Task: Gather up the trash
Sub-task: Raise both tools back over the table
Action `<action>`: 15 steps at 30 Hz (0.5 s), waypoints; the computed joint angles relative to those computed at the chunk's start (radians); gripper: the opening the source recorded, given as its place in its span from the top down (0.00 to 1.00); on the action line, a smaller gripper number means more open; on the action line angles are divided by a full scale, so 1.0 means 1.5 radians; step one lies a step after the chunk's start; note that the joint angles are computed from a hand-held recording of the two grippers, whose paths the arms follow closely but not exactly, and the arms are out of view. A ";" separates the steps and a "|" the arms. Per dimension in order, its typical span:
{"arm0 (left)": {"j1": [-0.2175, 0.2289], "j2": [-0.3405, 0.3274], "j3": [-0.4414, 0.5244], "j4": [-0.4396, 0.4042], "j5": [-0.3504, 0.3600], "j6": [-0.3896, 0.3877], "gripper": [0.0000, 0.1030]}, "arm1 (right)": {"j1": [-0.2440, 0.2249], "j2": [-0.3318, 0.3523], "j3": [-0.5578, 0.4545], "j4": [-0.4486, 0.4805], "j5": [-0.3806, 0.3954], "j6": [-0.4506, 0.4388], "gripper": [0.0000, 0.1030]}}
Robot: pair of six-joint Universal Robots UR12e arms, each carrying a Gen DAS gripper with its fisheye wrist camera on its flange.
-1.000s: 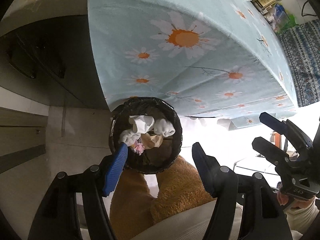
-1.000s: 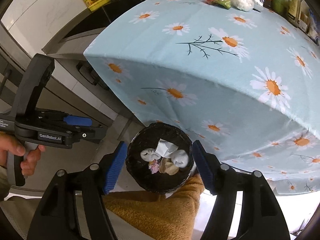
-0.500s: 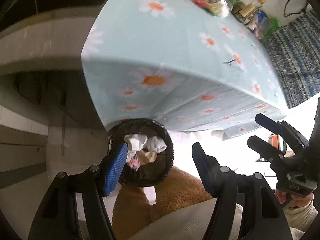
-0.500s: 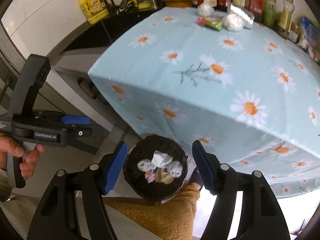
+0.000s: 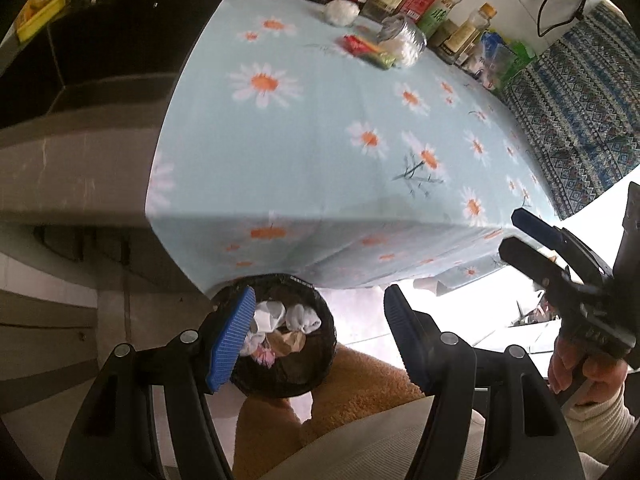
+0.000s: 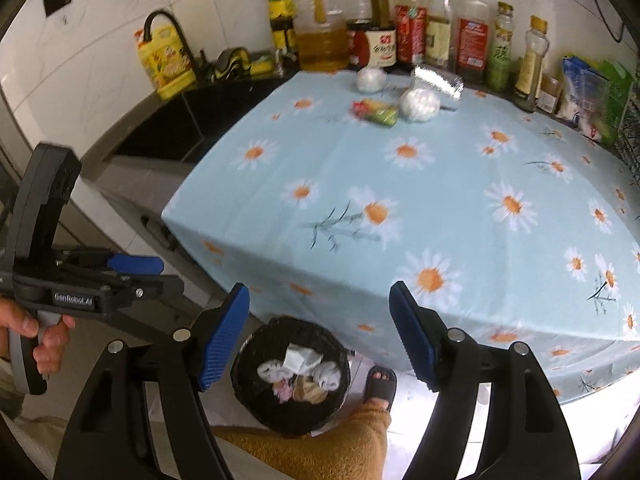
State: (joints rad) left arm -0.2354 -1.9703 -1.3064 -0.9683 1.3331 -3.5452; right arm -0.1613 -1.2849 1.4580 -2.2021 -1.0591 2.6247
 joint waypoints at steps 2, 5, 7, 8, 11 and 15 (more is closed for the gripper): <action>-0.001 -0.004 0.011 0.002 0.011 -0.002 0.37 | -0.004 0.012 -0.019 0.000 0.009 0.010 0.30; -0.003 -0.009 0.021 0.024 0.032 -0.020 0.37 | -0.006 0.027 -0.043 -0.007 0.009 0.018 0.30; -0.004 -0.014 0.031 0.029 0.043 -0.029 0.37 | -0.005 0.040 -0.061 -0.019 0.005 0.016 0.30; -0.005 -0.015 0.034 0.030 0.048 -0.031 0.37 | -0.005 0.049 -0.074 -0.021 0.004 0.017 0.30; -0.006 -0.024 0.051 0.033 0.062 -0.047 0.37 | -0.007 0.075 -0.115 -0.005 0.013 0.016 0.30; -0.008 -0.032 0.066 0.036 0.077 -0.069 0.37 | -0.004 0.111 -0.172 0.010 0.015 0.012 0.30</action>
